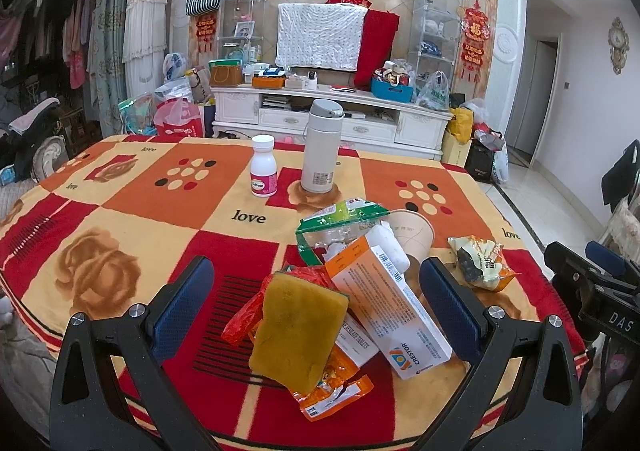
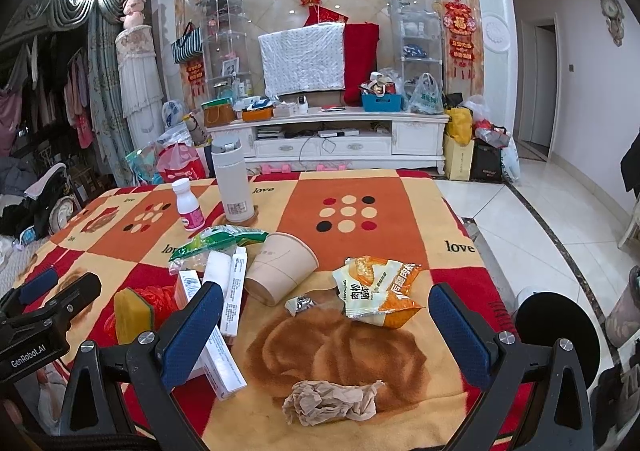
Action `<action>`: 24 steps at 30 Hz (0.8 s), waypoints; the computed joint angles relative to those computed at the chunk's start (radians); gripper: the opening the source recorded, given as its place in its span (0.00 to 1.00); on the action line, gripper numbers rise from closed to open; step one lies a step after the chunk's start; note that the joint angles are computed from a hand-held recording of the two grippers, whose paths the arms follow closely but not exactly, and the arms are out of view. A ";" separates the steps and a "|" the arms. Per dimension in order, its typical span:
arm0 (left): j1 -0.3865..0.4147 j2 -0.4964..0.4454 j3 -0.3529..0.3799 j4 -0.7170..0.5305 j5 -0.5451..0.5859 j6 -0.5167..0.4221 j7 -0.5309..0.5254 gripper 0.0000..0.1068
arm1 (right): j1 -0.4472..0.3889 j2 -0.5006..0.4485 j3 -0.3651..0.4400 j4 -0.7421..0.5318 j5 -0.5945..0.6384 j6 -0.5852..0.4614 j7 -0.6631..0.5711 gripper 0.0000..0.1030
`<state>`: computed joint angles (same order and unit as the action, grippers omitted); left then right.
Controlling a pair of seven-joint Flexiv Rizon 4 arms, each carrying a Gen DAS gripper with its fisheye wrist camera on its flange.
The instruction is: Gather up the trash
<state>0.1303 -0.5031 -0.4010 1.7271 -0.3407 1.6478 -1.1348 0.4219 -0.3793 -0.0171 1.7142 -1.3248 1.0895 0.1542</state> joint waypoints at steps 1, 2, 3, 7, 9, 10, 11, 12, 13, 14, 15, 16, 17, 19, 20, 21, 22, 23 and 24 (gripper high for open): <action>0.000 0.000 0.001 -0.001 0.001 0.000 0.000 0.96 | 0.000 0.000 0.000 0.001 -0.002 0.001 0.003 0.99; 0.000 0.000 0.000 -0.001 0.001 0.000 0.000 0.96 | 0.000 -0.001 0.000 -0.001 -0.001 -0.001 0.002 0.99; -0.001 0.001 0.002 0.000 0.001 0.000 -0.001 0.96 | 0.001 -0.002 0.000 -0.002 0.001 -0.002 -0.001 0.99; -0.003 0.001 0.001 0.004 0.001 -0.002 -0.003 0.96 | 0.000 0.000 0.001 0.002 0.007 -0.003 -0.004 0.99; -0.003 0.002 0.000 0.008 0.001 0.000 -0.004 0.96 | -0.001 -0.002 0.002 0.002 0.012 -0.001 -0.007 0.99; -0.006 0.003 0.002 0.010 0.002 0.000 -0.005 0.96 | -0.001 0.000 0.002 0.005 0.012 0.000 -0.006 0.99; -0.010 0.002 0.005 0.010 0.002 -0.001 -0.007 0.96 | -0.001 -0.001 0.002 0.005 0.014 0.000 -0.007 0.99; -0.015 0.001 0.010 0.010 0.003 -0.002 -0.010 0.96 | -0.001 0.000 0.002 0.006 0.015 0.001 -0.008 0.99; -0.019 0.001 0.013 0.011 0.004 -0.002 -0.012 0.96 | 0.000 -0.001 0.002 0.006 0.018 0.000 -0.010 0.99; -0.021 0.001 0.015 0.010 0.004 -0.003 -0.013 0.96 | 0.000 -0.001 0.002 0.006 0.021 0.000 -0.011 0.99; -0.026 0.002 0.018 0.014 0.006 0.000 -0.015 0.96 | 0.000 -0.001 0.002 0.006 0.021 0.000 -0.011 0.99; -0.024 0.001 0.019 0.010 0.006 -0.004 -0.015 0.96 | 0.001 -0.001 0.001 0.007 0.020 0.001 -0.010 0.99; -0.022 0.001 0.016 0.009 0.005 -0.005 -0.014 0.96 | 0.000 -0.001 0.002 0.006 0.023 0.001 -0.011 0.99; -0.025 0.001 0.019 0.010 0.006 -0.005 -0.016 0.96 | 0.001 -0.002 0.002 0.006 0.027 0.002 -0.013 0.99; -0.026 0.000 0.022 0.007 0.005 -0.009 -0.016 0.96 | 0.001 -0.002 0.001 0.006 0.029 0.001 -0.014 0.99; -0.034 -0.001 0.031 0.005 0.006 -0.011 -0.019 0.96 | 0.001 -0.001 0.001 0.007 0.030 0.001 -0.014 0.99; -0.033 0.001 0.031 0.006 0.004 -0.014 -0.019 0.96 | 0.001 -0.001 0.001 0.009 0.031 0.001 -0.014 0.99; -0.034 0.001 0.033 0.005 0.003 -0.016 -0.019 0.96 | 0.000 -0.001 0.002 0.008 0.036 0.001 -0.018 0.99; -0.038 0.001 0.037 0.006 0.002 -0.017 -0.020 0.96 | 0.000 -0.002 0.002 0.008 0.041 0.001 -0.021 0.99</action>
<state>0.0924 -0.5019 -0.3642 1.7330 -0.3388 1.6312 -1.1547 0.4222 -0.3813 -0.0149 1.7222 -1.2840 1.0903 0.1334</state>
